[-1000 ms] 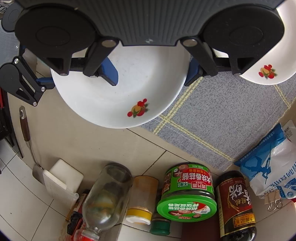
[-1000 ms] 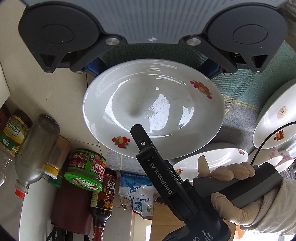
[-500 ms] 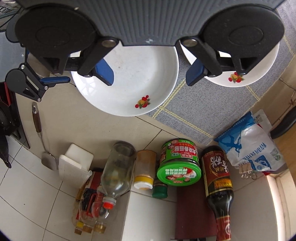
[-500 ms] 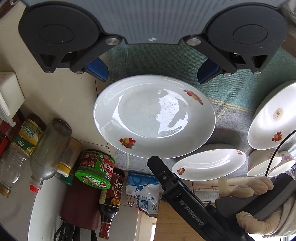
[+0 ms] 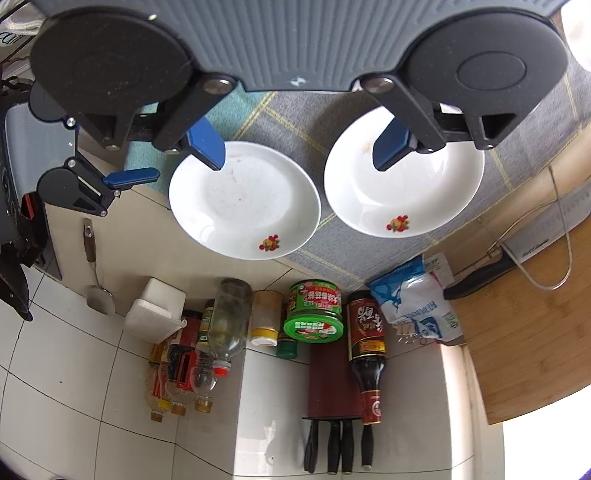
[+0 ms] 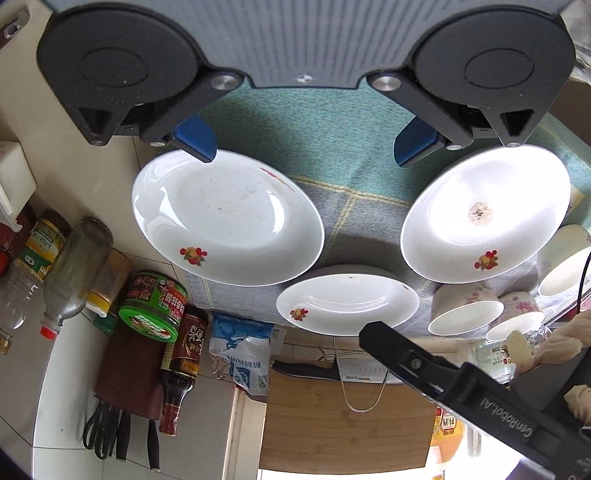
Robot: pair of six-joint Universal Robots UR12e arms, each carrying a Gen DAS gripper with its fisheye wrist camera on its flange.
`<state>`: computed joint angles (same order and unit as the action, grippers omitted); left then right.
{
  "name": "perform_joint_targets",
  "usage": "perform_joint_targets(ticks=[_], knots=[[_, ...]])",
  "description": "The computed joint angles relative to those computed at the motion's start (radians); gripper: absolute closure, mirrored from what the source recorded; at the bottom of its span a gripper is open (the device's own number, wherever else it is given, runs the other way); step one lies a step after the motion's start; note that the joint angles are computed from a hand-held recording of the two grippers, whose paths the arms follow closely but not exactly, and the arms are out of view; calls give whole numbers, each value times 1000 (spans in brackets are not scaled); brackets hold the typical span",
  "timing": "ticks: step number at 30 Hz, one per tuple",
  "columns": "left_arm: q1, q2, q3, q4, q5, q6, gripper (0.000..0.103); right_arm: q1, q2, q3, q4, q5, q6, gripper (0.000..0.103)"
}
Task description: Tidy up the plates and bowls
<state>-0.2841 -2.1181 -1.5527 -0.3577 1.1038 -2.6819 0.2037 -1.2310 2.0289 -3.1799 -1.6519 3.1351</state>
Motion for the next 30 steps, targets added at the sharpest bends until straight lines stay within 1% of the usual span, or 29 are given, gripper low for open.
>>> perform_joint_targets(ticks=[4, 9, 12, 17, 25, 30], knots=[[18, 44, -90, 76, 28, -23, 16, 24, 5, -11, 10, -7, 6, 0], [42, 83, -161, 87, 37, -71, 16, 45, 5, -14, 18, -6, 12, 0], [54, 100, -195, 104, 61, -103, 16, 53, 3, -12, 27, 8, 6, 0], [71, 116, -220, 94, 77, -140, 16, 62, 2, -7, 49, 39, -32, 0], [78, 128, -238, 110, 95, -155, 16, 80, 32, -30, 84, 72, -98, 0], [75, 131, -233, 92, 114, -169, 16, 78, 57, -52, 79, 131, -142, 0]])
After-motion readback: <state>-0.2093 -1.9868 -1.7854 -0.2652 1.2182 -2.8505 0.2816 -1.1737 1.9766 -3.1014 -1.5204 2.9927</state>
